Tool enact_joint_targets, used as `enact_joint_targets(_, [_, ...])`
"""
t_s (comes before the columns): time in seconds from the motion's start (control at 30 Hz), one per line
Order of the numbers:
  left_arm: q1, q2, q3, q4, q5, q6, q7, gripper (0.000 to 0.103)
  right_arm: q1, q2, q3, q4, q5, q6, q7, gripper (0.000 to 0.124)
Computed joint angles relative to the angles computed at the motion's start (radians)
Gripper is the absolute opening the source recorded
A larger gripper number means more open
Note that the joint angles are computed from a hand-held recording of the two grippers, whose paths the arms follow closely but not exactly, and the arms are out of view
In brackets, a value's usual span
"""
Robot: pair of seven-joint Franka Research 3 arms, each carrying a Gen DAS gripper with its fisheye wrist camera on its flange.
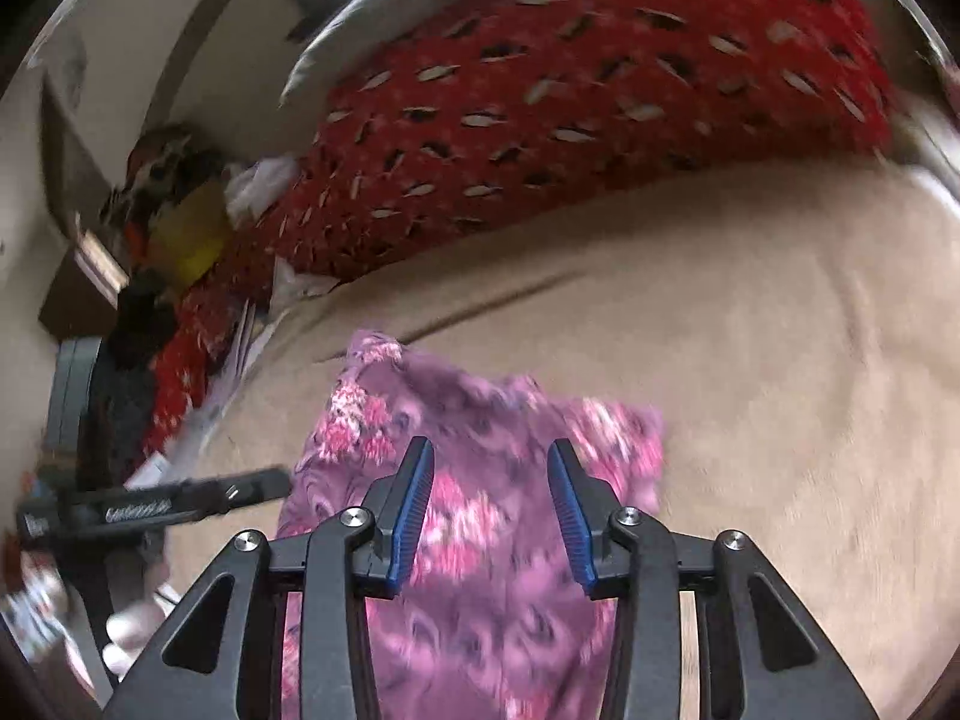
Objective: Fold small clothes
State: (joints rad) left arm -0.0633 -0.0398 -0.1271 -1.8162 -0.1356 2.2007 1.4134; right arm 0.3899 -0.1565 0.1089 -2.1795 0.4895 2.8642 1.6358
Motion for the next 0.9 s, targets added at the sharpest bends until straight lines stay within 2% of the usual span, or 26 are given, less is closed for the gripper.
enact_joint_targets(0.03, [-0.004,0.037,-0.007,0.036,0.038,-0.009,-0.016,0.055,-0.004,0.022,-0.001,0.013,-0.006,0.001,0.005,0.040])
enact_joint_targets(0.1, [-0.016,0.131,-0.020,0.128,0.132,-0.051,-0.073,0.062,-0.031,0.052,0.008,0.019,-0.095,-0.022,0.100,0.040])
enact_joint_targets(0.13, [-0.021,0.178,-0.023,0.174,0.163,-0.087,-0.094,0.070,-0.064,0.088,0.022,0.046,-0.190,-0.093,0.178,0.036])
enact_joint_targets(0.17, [-0.020,0.212,-0.024,0.205,0.165,-0.121,-0.104,0.079,-0.062,0.121,0.021,0.054,-0.214,-0.108,0.189,0.036])
enact_joint_targets(0.23, [-0.005,0.285,-0.027,0.286,0.120,-0.190,-0.131,0.088,-0.047,0.120,0.010,0.031,-0.167,-0.042,0.105,0.036])
enact_joint_targets(0.3, [0.033,0.304,-0.032,0.321,0.025,-0.217,-0.136,0.088,-0.045,0.117,0.001,0.051,-0.160,-0.085,0.072,0.036])
enact_joint_targets(0.37, [0.080,0.265,-0.038,0.293,-0.084,-0.221,-0.094,0.075,-0.047,0.081,-0.008,0.053,-0.126,-0.135,0.044,0.037])
enact_joint_targets(0.4, [0.093,0.229,-0.036,0.257,-0.116,-0.207,-0.064,0.074,-0.045,0.057,-0.011,0.037,-0.098,-0.133,0.028,0.040])
enact_joint_targets(0.5, [0.110,0.052,-0.014,0.055,-0.170,-0.103,0.041,0.074,0.033,-0.058,-0.056,-0.064,0.196,-0.069,-0.232,0.041])
enact_joint_targets(0.57, [0.099,-0.034,0.006,-0.062,-0.147,-0.060,0.039,0.075,0.063,-0.106,-0.061,-0.120,0.272,-0.066,-0.309,0.050])
enact_joint_targets(0.6, [0.091,-0.043,0.016,-0.092,-0.143,-0.053,0.041,0.075,0.049,-0.104,-0.041,-0.135,0.230,-0.093,-0.278,0.053])
enact_joint_targets(0.63, [0.085,-0.044,0.023,-0.114,-0.140,-0.071,0.046,0.078,0.015,-0.083,-0.011,-0.127,0.125,-0.142,-0.193,0.055])
enact_joint_targets(0.67, [0.079,-0.035,0.028,-0.112,-0.143,-0.090,0.039,0.078,-0.010,-0.063,0.021,-0.135,0.089,-0.159,-0.161,0.056])
enact_joint_targets(0.7, [0.078,-0.051,0.038,-0.128,-0.171,-0.090,0.036,0.078,-0.010,-0.079,0.025,-0.154,0.123,-0.121,-0.161,0.057])
enact_joint_targets(0.73, [0.079,-0.073,0.050,-0.140,-0.200,-0.097,0.048,0.077,0.006,-0.087,0.005,-0.151,0.103,-0.139,-0.108,0.057])
enact_joint_targets(0.8, [0.077,-0.139,0.059,-0.178,-0.184,-0.092,0.061,0.077,-0.017,-0.126,0.017,-0.150,0.035,-0.198,-0.008,0.060])
enact_joint_targets(0.9, [0.052,-0.233,0.067,-0.257,-0.150,-0.068,0.109,0.077,0.025,-0.217,-0.005,-0.209,0.073,-0.204,-0.056,0.063])
